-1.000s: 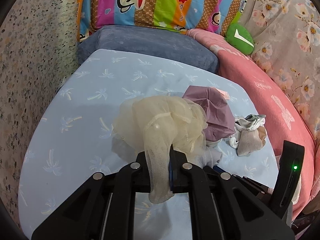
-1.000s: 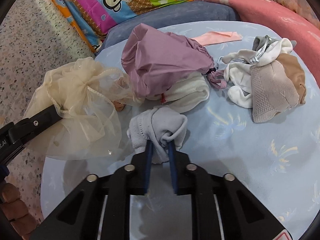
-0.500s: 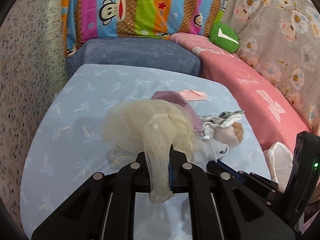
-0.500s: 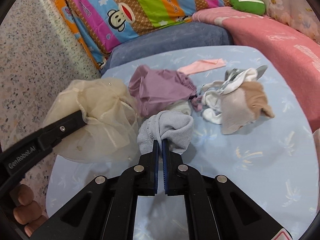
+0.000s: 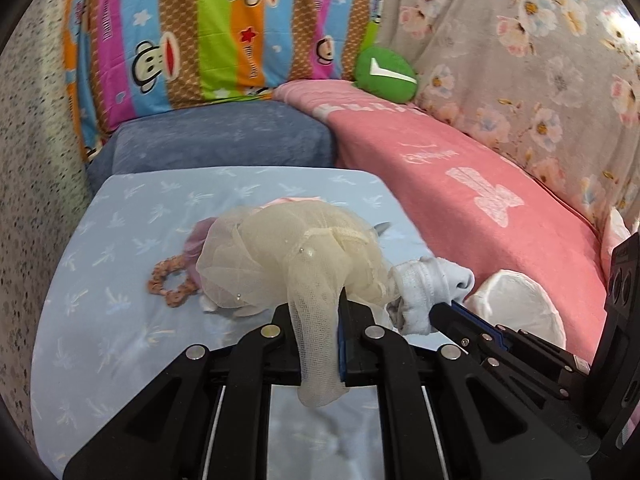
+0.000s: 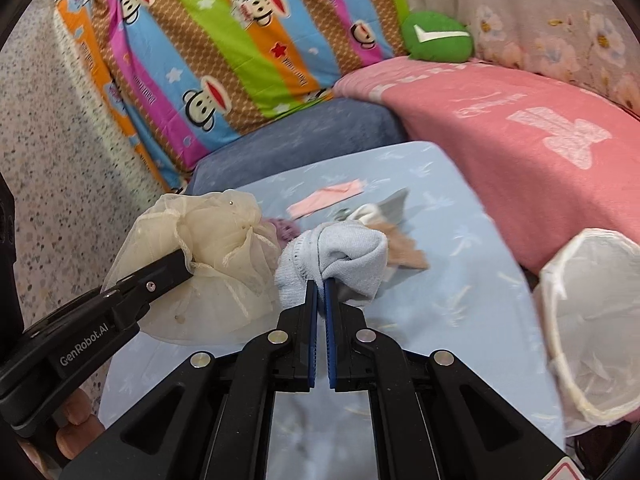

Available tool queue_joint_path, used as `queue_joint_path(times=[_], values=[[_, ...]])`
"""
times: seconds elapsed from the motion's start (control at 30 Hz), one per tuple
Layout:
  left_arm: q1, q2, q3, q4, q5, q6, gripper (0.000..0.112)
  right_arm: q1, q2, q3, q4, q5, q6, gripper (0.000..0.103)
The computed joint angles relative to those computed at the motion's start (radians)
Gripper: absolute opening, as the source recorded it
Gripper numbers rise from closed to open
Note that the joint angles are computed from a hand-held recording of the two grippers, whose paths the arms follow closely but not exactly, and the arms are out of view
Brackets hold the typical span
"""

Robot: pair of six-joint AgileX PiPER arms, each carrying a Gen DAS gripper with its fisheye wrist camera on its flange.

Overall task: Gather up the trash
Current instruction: 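Carry the tulle and sock to the bin and release both tools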

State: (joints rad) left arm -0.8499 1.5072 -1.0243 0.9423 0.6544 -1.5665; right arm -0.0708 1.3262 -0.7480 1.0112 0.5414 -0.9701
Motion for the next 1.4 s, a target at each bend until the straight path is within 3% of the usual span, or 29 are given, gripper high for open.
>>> queue_joint_path(times=[0.37, 0.63, 0.97, 1.4], values=[[-0.106, 0.17, -0.232, -0.025, 0.03, 0.1, 0.01, -0.428, 0.008, -0.045, 0.058, 0.232, -0.213, 0.004], [-0.155, 0.307, -0.425, -0.095, 0.053, 0.226, 0.01, -0.664, 0.094, -0.109, 0.077, 0.341, -0.309, 0.004], [-0.202, 0.461, -0.649, -0.185, 0.093, 0.367, 0.01, -0.814, 0.182, -0.173, 0.084, 0.392, -0.37, 0.004], [-0.199, 0.613, -0.875, -0.348, 0.107, 0.55, 0.012, -0.883, 0.277, -0.233, 0.068, 0.374, -0.36, 0.004]])
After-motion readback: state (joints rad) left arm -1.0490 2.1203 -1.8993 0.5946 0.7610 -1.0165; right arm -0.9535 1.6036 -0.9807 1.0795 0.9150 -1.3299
